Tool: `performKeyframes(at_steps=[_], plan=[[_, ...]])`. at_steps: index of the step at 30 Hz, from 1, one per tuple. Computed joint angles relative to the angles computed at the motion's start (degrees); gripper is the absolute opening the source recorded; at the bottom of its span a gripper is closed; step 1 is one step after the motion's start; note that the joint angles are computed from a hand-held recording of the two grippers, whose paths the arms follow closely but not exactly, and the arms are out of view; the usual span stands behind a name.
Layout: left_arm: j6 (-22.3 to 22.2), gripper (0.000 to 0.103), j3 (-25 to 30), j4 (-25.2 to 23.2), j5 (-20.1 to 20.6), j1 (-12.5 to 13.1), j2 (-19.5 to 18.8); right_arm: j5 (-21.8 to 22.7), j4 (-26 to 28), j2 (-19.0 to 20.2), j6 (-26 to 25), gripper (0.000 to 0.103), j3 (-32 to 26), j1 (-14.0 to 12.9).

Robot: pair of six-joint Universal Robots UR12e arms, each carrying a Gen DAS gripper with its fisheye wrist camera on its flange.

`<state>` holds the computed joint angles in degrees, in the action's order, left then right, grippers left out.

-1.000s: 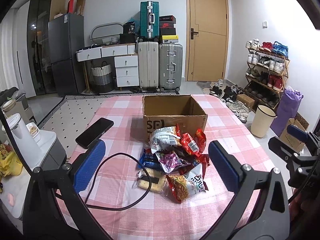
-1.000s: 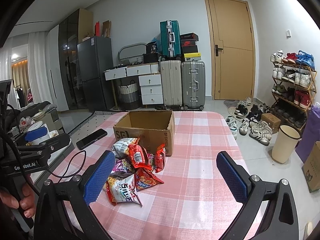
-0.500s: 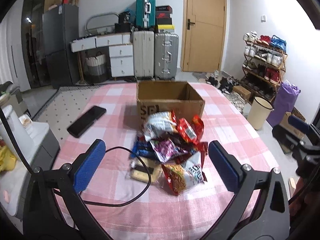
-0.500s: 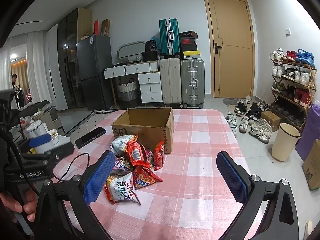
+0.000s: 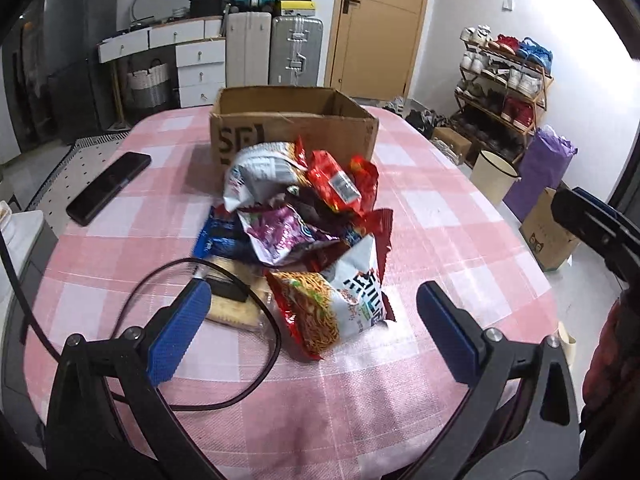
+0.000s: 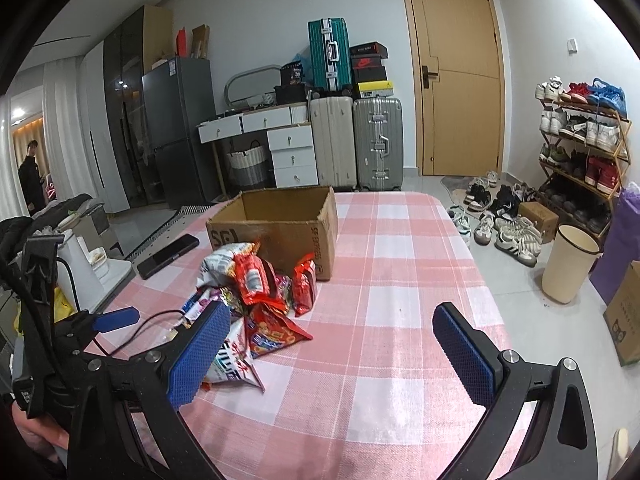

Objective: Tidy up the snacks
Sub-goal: 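Move the left tool to the noodle snack bag and close on it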

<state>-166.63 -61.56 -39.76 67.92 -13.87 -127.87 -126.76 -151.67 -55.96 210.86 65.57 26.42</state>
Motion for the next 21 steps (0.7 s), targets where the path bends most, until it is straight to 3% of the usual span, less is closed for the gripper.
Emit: performKeyframes(at_steps=[9, 16, 21], plan=[[-0.8, 0.102, 4.4, -3.6, -4.1, -0.6, -3.6, 1.7, 0.6, 0.2, 1.8, 0.103, 1.4, -1.0], [-0.2, 0.102, 10.2, -7.3, -2.0, -1.5, -7.4, 2.8, 0.8, 0.1, 3.1, 0.103, 2.7, -1.9], [-0.7, 0.094, 14.0, -10.2, -3.0, -1.8, -9.8, 3.8, 1.0, 0.1, 4.2, 0.103, 3.3, -2.4]])
